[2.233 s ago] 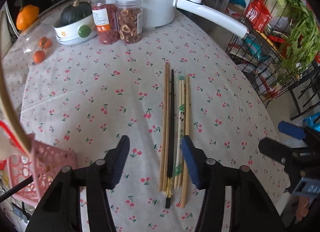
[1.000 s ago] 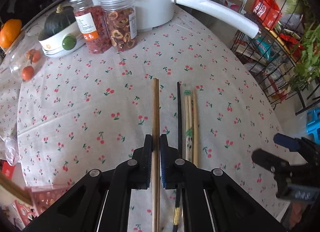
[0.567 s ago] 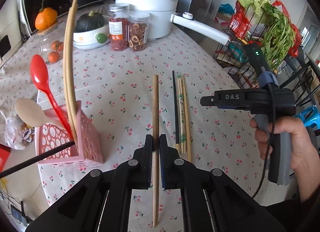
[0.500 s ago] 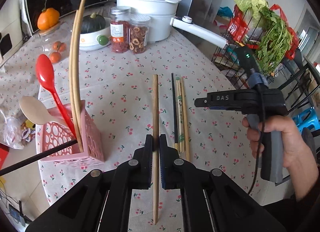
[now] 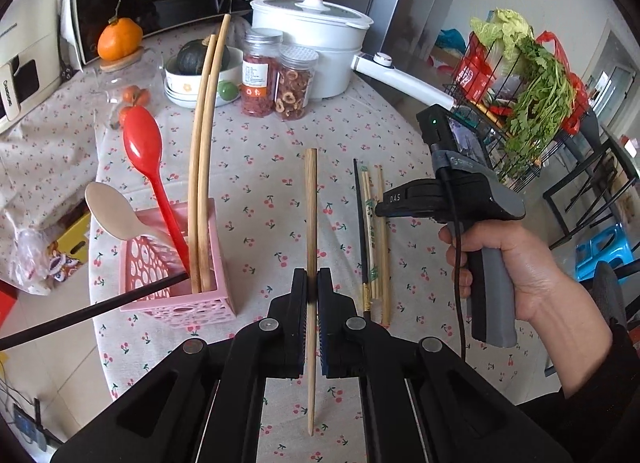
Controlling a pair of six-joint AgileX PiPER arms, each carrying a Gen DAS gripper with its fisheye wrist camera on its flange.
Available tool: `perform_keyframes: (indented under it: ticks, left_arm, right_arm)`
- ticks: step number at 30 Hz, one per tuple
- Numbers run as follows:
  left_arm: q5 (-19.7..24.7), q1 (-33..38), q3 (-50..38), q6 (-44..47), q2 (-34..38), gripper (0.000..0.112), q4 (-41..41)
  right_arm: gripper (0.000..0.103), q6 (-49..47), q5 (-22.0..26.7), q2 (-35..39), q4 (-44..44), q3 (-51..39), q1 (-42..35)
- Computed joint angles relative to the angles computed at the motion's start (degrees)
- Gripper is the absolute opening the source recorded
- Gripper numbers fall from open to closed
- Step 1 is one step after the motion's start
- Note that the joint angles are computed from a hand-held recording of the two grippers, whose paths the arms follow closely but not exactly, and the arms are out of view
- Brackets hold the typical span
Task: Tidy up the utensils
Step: 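Lift the chopstick with the left tool while the right tool grasps another bamboo chopstick, then drop the chopstick into the pink basket with the left tool while the right tool lifts its chopstick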
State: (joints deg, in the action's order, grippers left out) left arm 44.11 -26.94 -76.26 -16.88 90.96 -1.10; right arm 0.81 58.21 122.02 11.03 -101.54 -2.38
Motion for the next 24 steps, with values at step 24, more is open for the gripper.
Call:
perform_keyframes:
  ticks: [24]
  left_arm:
    - [-2.36,-7.34,9.48,-17.41,-13.50,0.004,19.37]
  right_arm:
    - [0.006,-33.62,-3.47,-31.82,25.21,27.26,-15.52]
